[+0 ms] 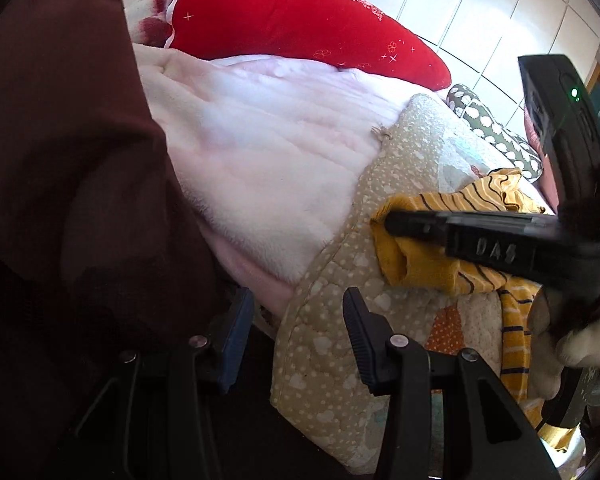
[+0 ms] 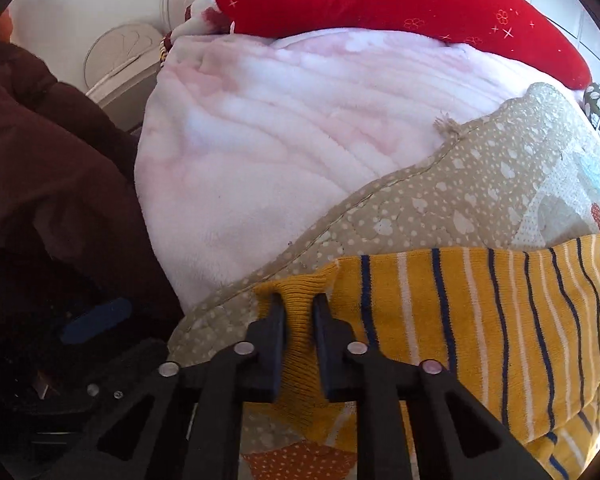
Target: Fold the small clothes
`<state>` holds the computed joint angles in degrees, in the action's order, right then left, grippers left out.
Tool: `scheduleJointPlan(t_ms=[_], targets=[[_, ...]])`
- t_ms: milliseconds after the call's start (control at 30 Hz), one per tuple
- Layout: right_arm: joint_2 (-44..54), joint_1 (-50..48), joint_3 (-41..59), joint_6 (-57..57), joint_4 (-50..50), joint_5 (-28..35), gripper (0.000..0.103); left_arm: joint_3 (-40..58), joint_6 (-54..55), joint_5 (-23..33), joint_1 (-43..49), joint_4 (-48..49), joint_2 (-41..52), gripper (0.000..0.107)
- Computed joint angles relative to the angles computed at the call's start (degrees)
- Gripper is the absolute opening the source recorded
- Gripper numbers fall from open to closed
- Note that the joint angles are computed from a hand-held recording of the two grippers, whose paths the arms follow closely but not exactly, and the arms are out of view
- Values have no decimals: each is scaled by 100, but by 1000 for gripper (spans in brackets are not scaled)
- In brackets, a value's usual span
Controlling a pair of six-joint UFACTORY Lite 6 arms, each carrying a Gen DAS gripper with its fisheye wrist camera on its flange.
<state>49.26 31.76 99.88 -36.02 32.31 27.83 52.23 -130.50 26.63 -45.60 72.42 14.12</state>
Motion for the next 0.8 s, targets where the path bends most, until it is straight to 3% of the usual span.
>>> scheduleJointPlan(t_ms=[100, 200, 400, 533, 700, 800], targets=[[-395, -521, 102, -680, 1015, 221, 9, 231, 61, 31, -56, 177, 9, 45], [-629, -1109, 892, -627, 1399, 653, 9, 606, 284, -108, -13, 231, 154, 45], [-855, -2472, 2998, -4, 1698, 1620, 9, 1641, 1184, -241, -40, -210, 764, 46], [-489, -3424, 4319, 701, 1272, 2061, 9, 2493, 2039, -444, -79, -802, 1374, 47], [158, -4852, 4752, 1003, 861, 2362, 9, 3748, 3501, -403, -236, -1972, 2184, 47], [426, -5695, 4227, 663, 962, 2285, 9, 4393, 3936, -214, -379, -2265, 2608, 52]])
